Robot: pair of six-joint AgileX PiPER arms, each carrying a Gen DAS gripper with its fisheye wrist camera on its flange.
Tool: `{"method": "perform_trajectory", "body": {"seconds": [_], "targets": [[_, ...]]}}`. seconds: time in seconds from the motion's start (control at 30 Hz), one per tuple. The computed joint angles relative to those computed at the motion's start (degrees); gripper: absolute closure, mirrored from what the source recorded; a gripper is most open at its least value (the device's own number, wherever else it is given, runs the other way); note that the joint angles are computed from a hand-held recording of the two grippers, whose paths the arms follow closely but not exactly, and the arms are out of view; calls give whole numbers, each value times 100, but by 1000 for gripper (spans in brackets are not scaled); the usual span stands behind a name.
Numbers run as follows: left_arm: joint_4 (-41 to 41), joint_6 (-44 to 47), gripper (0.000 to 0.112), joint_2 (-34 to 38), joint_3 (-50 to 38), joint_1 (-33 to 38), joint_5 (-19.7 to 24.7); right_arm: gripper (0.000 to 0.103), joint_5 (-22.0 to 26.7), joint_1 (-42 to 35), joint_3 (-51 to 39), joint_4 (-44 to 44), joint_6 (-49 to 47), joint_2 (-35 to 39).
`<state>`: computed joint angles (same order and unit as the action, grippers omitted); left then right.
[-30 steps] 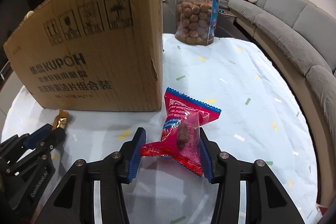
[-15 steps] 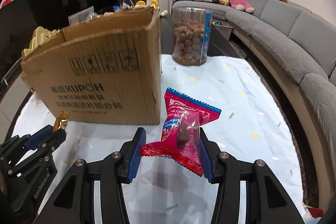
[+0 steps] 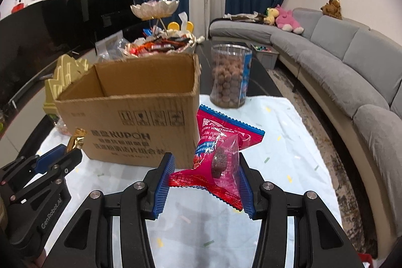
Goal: Organize snacks
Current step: 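Lift the gold chocolate and red candy bag and carry both over the box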
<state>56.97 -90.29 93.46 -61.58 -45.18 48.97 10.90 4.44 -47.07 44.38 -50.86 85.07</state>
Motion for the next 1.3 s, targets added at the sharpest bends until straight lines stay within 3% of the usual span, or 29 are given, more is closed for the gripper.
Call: {"method": "perform_trajectory", "body": {"seconds": [0.4,0.7,1.3], "targets": [[32,219,89,-390,-262,27,422,54,245,235,-179,-922,992,-562],[27,574,89,-446,-671,208,587,54,491,359,-658,-1018,1123,-555],[-255,1538,89,-113,-1634,904,304,54,841,559,-2044,-1471,1509,140]]}}
